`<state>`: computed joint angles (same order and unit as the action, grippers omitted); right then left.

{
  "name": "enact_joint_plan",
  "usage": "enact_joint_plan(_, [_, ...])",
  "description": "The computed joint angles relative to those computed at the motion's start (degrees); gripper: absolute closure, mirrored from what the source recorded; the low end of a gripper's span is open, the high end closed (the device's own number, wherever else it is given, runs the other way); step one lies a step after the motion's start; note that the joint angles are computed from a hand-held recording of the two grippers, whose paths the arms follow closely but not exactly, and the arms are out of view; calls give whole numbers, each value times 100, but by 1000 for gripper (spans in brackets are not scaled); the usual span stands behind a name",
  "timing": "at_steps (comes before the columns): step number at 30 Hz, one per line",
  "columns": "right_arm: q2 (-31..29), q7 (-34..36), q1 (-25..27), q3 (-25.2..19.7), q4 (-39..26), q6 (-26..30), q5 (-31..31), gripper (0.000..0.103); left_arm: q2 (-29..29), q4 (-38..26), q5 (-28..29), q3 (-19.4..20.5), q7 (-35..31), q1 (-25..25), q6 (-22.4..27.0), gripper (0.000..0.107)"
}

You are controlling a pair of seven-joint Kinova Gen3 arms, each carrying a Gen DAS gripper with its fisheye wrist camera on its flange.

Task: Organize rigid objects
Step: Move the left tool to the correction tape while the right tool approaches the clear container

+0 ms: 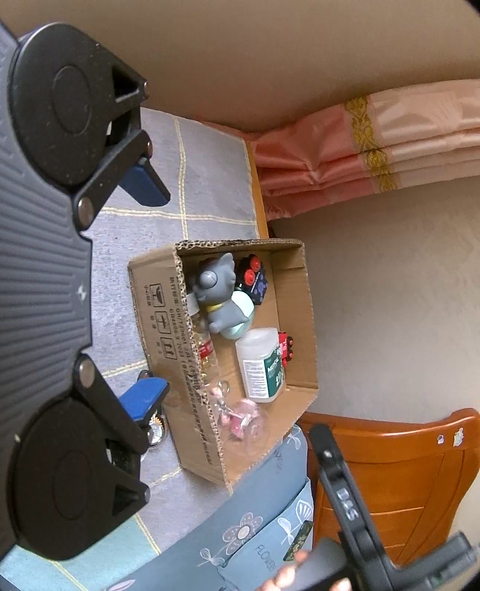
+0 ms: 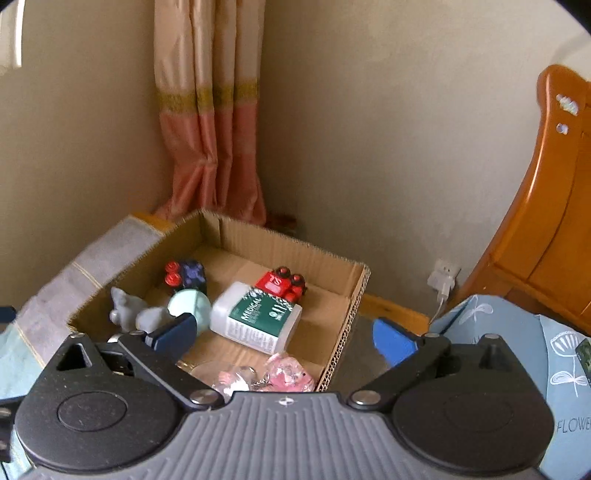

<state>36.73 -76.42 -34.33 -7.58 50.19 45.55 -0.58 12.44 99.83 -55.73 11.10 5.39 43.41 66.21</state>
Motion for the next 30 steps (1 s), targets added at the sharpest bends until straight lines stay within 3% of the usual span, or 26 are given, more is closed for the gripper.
enact_joint_plan(7, [-707,-474,-208,230,1353,-655,446,0,74,-84,104,44,185,119,162,8])
enact_joint_plan(18, [-1281,-2367,-654,562,3271,-1613,1321,0,137,-145,174,64,422,386,637,6])
enact_joint_plan(24, [-1176,-3454,-981,807,3652,-1609,1899,0,134,-67,222,93,551,412,625,6])
enact_joint_plan(30, [-1078,-3837,-942,668,3685,-1509,2077,0,92,58,242,121,600,391,464,5])
